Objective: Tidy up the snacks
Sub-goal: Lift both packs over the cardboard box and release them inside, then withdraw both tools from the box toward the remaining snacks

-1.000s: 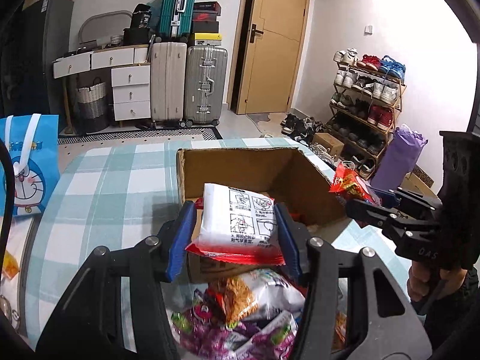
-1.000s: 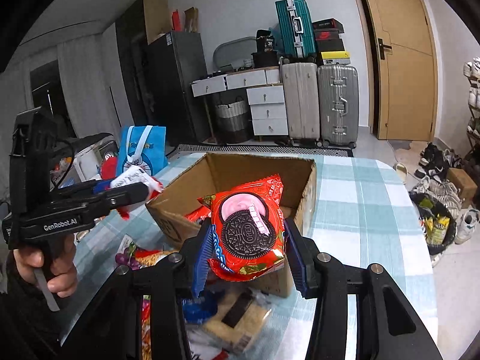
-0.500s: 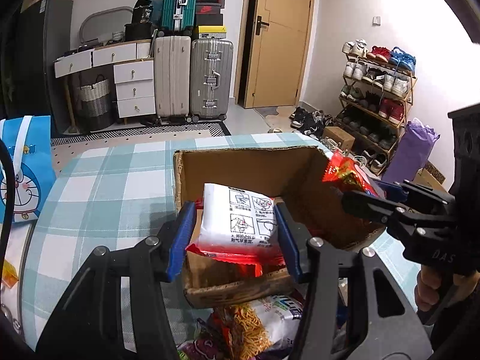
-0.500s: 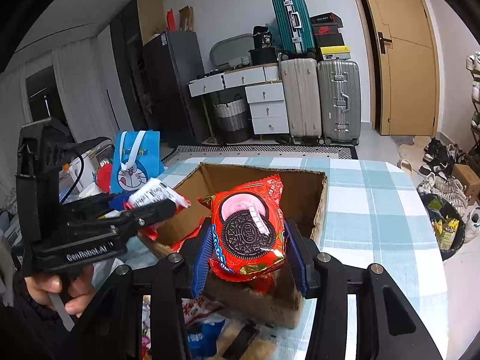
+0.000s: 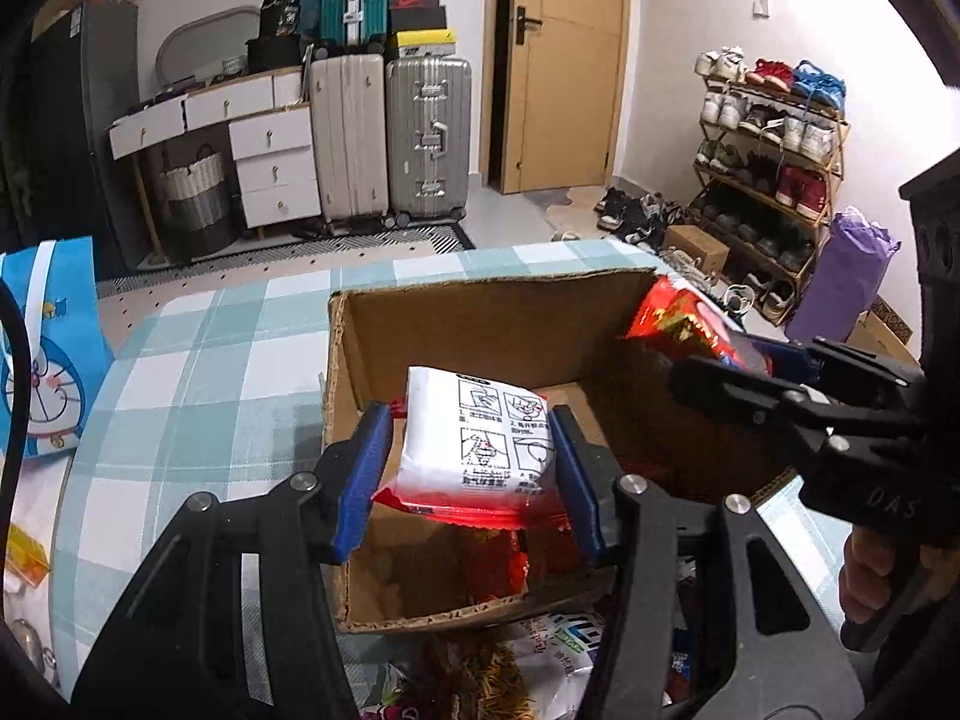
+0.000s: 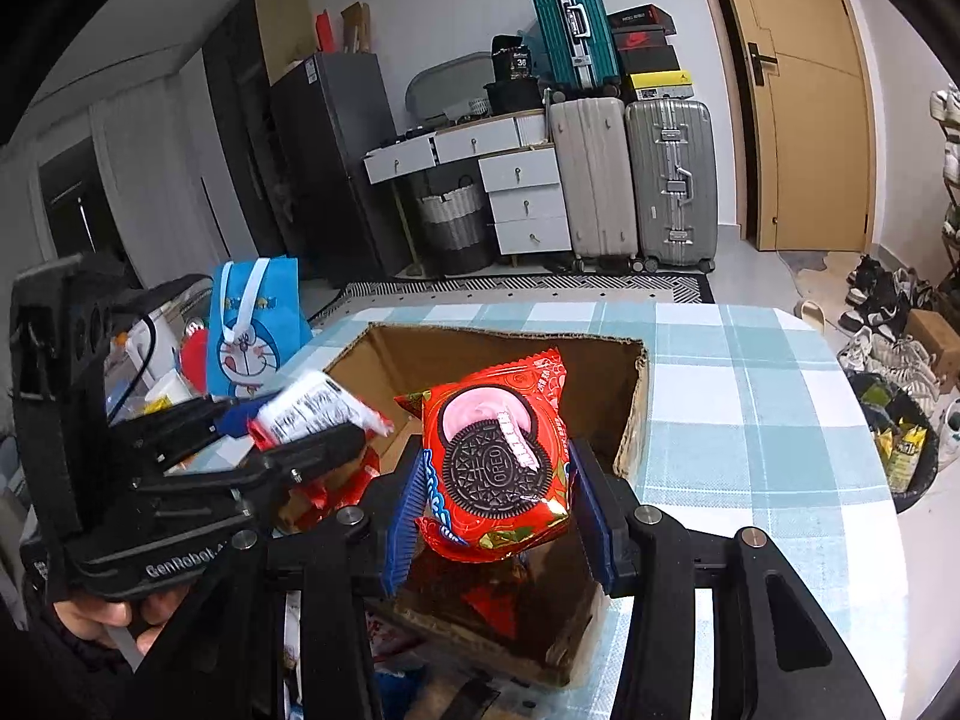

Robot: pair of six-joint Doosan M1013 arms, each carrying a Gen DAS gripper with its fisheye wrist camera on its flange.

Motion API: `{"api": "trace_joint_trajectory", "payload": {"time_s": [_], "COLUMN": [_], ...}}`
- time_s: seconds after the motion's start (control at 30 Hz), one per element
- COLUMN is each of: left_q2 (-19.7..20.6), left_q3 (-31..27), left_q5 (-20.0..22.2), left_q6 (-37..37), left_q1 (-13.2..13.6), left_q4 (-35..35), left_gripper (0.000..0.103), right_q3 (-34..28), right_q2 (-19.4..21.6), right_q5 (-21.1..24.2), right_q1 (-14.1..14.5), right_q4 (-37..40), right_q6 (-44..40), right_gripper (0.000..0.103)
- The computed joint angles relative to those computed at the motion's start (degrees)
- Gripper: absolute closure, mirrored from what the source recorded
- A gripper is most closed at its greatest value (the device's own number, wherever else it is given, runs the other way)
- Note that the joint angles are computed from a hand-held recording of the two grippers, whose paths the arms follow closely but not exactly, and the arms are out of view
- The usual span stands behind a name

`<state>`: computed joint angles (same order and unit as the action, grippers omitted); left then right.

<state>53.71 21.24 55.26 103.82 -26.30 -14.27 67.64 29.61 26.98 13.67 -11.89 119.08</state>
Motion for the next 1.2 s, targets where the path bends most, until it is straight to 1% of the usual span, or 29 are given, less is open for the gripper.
{"api": "trace_joint_trajectory", "payload": {"time_s": [0.1,0.2,0.27,0.3,0.33,0.37,0.4,0.43,0.47,0.5,0.53,0.57,0.6,0.63,0.7,0.77,0.87,0.93,1.1,1.2], "left_q2": [1.3,2.5,3.1,3.1,2.8,2.2,1.1,-0.3,-1.9,-3.3,-4.6,-5.8,-6.8,-8.5,-11.1,-13.2,-15.7,-17.2,-20.4,-21.6], "left_q3": [-2.5,-4.9,-6.4,-6.6,-6.2,-5.3,-3.3,-0.8,2.2,4.7,7.1,9.0,10.9,13.9,18.8,22.7,27.5,30.6,37.2,40.0], "left_q5": [1.9,3.0,4.4,4.7,4.6,4.1,2.8,1.1,-1.1,-2.5,-3.6,-4.2,-4.8,-6.6,-9.6,-11.2,-11.8,-12.9,-14.9,-15.0], "left_q6": [-0.8,-1.9,-2.3,-2.2,-2.2,-2.2,-1.7,-1.2,-0.4,0.1,0.8,1.1,1.1,1.5,2.7,3.4,4.4,4.6,6.6,8.0], "left_q1": [0.1,0.1,0.4,0.7,0.9,1.1,1.2,1.4,1.5,1.7,1.9,2.2,2.3,2.4,2.7,3.0,3.7,4.0,4.6,4.8], "left_q4": [-0.3,0.0,-1.3,-3.0,-3.5,-3.9,-4.3,-4.7,-5.4,-6.0,-6.9,-7.3,-7.1,-7.0,-6.9,-6.7,-7.9,-7.9,-9.4,-10.4], "left_gripper": [0.053,0.050,0.047,0.044,0.040,0.037,0.030,0.022,0.021,0.020,0.016,0.013,0.005,0.000,0.000,0.000,0.000,0.000,0.000,0.000], "right_q3": [-0.4,-0.6,-0.7,-0.6,-0.3,-0.1,0.4,1.5,2.2,3.5,4.4,5.0,5.8,6.4,8.0,9.7,11.8,12.8,15.8,16.4], "right_q2": [0.3,0.3,0.4,0.2,-0.1,-0.4,-0.9,-1.7,-2.3,-3.2,-4.0,-4.5,-5.1,-5.6,-6.6,-7.6,-8.6,-9.0,-10.3,-10.6], "right_q5": [0.5,1.0,1.2,1.2,1.0,1.1,1.1,0.4,-0.2,-1.3,-1.7,-1.7,-1.1,-0.4,0.4,1.1,2.2,2.5,1.1,1.2], "right_q1": [-0.1,-0.2,-0.1,0.0,0.1,0.3,0.5,0.7,0.7,0.6,0.6,0.6,0.8,1.1,1.6,2.0,2.8,3.4,4.2,4.6], "right_q4": [0.0,0.6,-0.2,-1.8,-3.5,-4.8,-7.1,-9.8,-10.3,-9.9,-9.2,-8.8,-9.4,-11.0,-13.0,-12.9,-14.3,-14.2,-14.6,-12.5], "right_q6": [0.1,-0.1,0.5,1.6,2.8,3.8,6.0,8.6,9.3,9.3,9.1,8.9,9.3,10.6,12.3,11.9,13.0,13.2,15.1,12.5], "right_gripper": [0.057,0.057,0.051,0.050,0.050,0.046,0.043,0.030,0.014,0.007,0.001,0.001,0.001,0.001,0.001,0.001,0.001,0.001,0.001,0.001]}}
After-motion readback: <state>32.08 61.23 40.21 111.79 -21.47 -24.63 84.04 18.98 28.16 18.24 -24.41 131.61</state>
